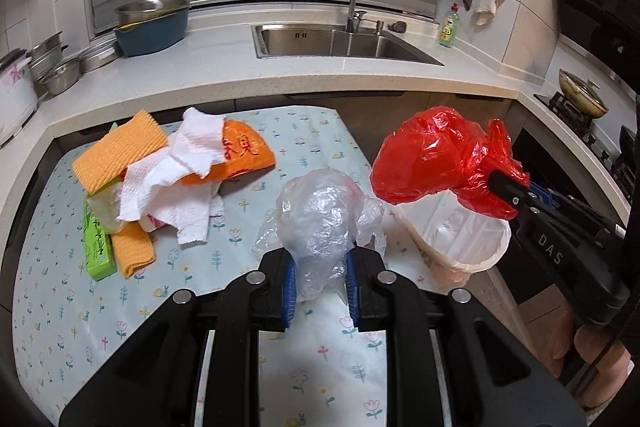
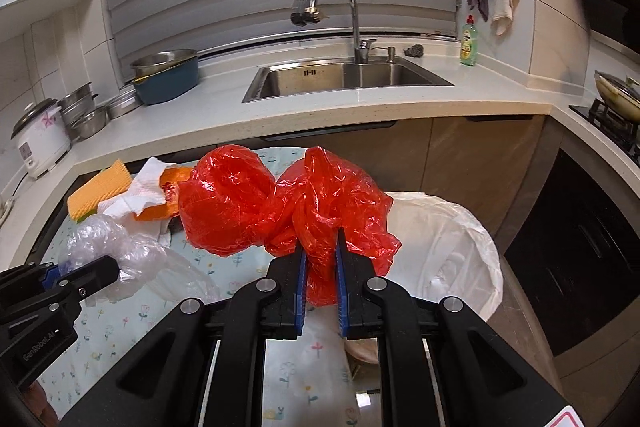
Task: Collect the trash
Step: 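Carry both bags over the trash bin and open both tools to drop them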
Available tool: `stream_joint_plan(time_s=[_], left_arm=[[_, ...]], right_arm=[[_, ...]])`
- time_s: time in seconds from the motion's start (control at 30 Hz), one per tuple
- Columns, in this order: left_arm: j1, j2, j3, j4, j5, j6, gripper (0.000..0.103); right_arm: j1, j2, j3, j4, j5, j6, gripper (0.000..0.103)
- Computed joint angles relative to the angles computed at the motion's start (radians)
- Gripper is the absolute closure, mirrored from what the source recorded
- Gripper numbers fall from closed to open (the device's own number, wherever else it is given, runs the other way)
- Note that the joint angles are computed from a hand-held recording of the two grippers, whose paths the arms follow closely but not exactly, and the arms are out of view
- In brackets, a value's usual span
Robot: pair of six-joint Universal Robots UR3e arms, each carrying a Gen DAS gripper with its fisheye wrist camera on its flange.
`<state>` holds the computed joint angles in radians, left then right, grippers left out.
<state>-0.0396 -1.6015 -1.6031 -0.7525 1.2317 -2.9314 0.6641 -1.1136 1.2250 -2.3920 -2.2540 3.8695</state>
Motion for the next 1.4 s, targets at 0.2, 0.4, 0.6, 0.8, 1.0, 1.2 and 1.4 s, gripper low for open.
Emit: stream_joint_plan(time_s=[0.2, 0.4, 0.6, 0.8, 1.0, 1.2, 1.4], left_arm=[[-0.113, -0.103, 0.122, -0.009, 0.018, -0.037, 0.084], [-0.214, -0.257, 0.302, -0.036, 0.007, -0.069, 0.084], [-0.305, -0.437, 0.519, -0.073, 0.017, -0.089, 0.084], [-0.348, -0.591, 0.728, -0.145, 0.035, -0.108, 0.071], [-0.338, -0.618, 0.754, -0.129, 0.044, -0.133, 0.042], [-0.315, -0.596, 0.713, -0.101, 0.073, -0.129, 0.042], [-0.274, -0.548, 0.626, -0.057, 0.088, -0.146, 0.036]], right_arm=[[-0.049, -0.137, 0.204, -0.035, -0.020, 0.042, 0.091], [-0.115, -0.262, 0.387, -0.063, -0.024, 0.071, 0.091], [-0.180, -0.328, 0.490, -0.082, -0.022, 0.079, 0.091], [-0.240, -0.351, 0.551, -0.122, 0.001, 0.068, 0.091], [-0.270, -0.319, 0.540, -0.157, 0.028, 0.033, 0.089], [-0.276, -0.255, 0.485, -0.187, 0.047, 0.009, 0.085], [-0.246, -0.186, 0.402, -0.193, 0.024, -0.005, 0.054]])
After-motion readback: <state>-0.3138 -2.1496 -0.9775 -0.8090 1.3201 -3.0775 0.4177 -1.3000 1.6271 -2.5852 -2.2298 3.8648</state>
